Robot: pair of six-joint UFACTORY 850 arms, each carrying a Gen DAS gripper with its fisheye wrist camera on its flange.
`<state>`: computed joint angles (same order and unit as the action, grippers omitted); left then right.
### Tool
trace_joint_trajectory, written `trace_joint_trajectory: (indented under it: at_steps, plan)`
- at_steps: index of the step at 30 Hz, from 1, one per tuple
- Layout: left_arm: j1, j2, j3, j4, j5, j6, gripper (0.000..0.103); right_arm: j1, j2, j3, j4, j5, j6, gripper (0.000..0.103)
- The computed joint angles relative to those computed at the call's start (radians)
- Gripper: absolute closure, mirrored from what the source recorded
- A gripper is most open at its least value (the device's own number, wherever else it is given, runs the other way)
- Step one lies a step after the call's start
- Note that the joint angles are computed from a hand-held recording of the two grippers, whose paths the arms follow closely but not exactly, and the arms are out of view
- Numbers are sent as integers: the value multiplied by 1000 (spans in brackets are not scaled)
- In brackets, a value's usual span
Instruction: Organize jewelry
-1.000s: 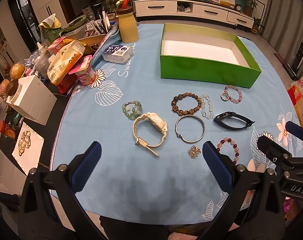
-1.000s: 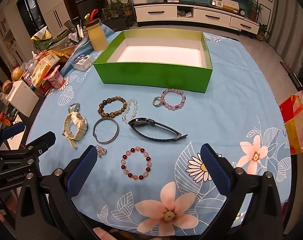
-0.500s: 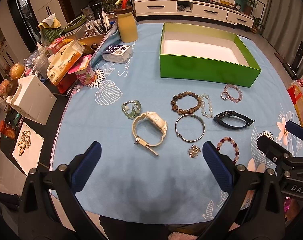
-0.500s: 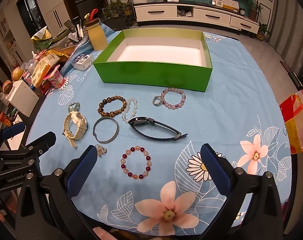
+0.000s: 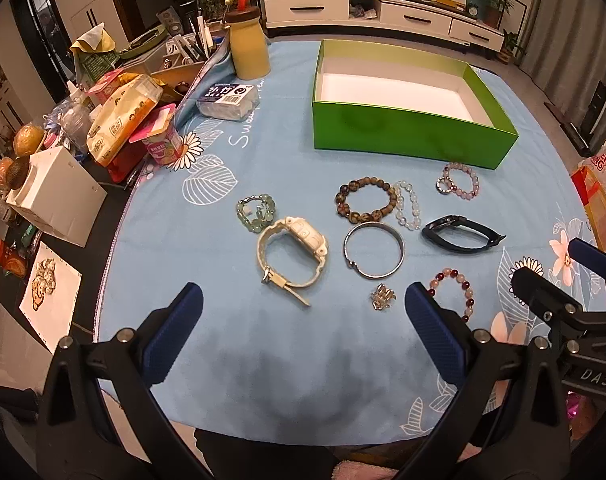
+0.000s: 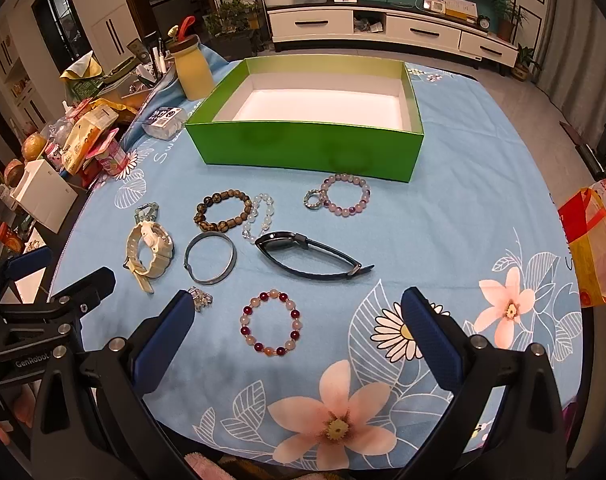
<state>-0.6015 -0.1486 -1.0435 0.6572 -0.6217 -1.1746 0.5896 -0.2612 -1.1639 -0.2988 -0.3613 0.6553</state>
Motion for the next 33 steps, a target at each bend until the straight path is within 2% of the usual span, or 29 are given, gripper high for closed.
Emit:
trace_joint_trajectory:
  at_steps: [33]
  plan:
    - [3,-15,-10,-50,12,57,2,-6,2,8,10,3,-1,1]
